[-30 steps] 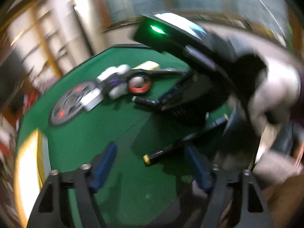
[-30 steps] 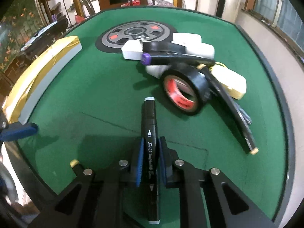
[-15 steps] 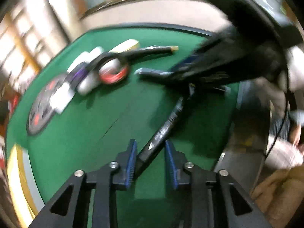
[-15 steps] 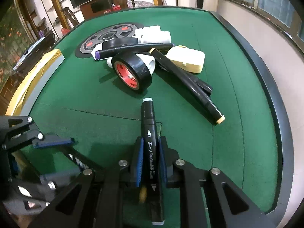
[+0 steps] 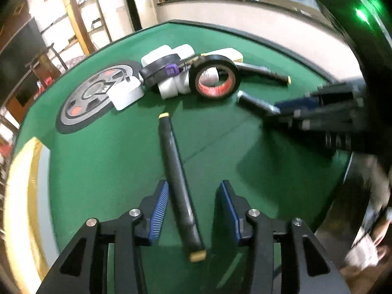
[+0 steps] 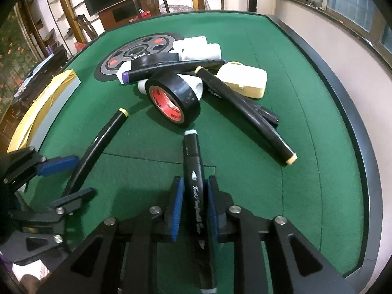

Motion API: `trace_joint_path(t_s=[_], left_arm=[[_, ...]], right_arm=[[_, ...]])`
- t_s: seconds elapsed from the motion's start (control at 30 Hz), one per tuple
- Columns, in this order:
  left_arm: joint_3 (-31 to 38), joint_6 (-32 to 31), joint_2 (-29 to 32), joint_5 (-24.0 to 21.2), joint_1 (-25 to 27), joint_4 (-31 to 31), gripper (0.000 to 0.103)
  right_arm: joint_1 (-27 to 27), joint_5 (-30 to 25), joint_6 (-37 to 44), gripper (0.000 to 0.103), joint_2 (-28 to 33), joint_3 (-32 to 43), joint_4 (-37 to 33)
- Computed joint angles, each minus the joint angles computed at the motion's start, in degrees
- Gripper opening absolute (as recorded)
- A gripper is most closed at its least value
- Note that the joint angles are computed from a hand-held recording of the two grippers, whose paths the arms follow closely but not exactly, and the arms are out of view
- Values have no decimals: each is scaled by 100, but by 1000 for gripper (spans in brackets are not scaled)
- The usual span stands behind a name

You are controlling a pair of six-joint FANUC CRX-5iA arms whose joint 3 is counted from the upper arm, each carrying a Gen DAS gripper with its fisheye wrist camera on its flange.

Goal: Organize rigid objects
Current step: 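Grasp a second black marker with the left tool, then carry both markers to the white tray and release them inside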

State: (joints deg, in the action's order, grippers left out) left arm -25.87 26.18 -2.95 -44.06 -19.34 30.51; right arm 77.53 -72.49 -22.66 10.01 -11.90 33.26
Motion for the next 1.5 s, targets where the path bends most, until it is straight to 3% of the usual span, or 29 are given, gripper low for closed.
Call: trace_joint_path(t_s=[0.03, 0.07, 0.1, 0.23, 0.5, 0.73, 0.83, 0.97, 1.23, 1.4, 1.5], left_arm=[[4, 37, 71, -94, 37, 200, 45], [-22, 30, 105, -101, 75, 369, 33], [-36, 101, 105, 30, 51, 356, 15], [-146, 7, 79, -311, 369, 765, 14], [-733, -722, -429, -1109, 1190, 2270, 14], [-864, -1152, -815, -1702, 2054, 3189, 14], [-786, -1110, -812, -1771, 2383, 3263, 14], [-626, -961, -718, -1506, 2721, 3221, 14], [-123, -278, -115, -1047, 2930, 2582, 14], [312, 440, 394, -937, 2838, 1980, 14], [696, 961, 739, -894, 2706, 1560, 14]], right_arm=[[-6, -70, 54, 24, 81, 70, 22], [-5, -204, 153, 24, 203, 187, 31], [1, -313, 245, 26, 300, 286, 30], [43, -276, 128, 15, 328, 268, 129], [245, 586, -891, 15, -128, -407, 1067], [150, 1067, -797, 15, -127, -182, 1851], [-10, 1479, -602, 15, -9, 37, 2066], [-361, 2257, -196, 15, 281, 489, 2147], [-868, 3270, 810, 15, 1082, 1727, 1517], [-1175, 3418, 1608, 15, 1870, 2888, 367], [-1304, 3047, 2058, 15, 2447, 3763, -170]])
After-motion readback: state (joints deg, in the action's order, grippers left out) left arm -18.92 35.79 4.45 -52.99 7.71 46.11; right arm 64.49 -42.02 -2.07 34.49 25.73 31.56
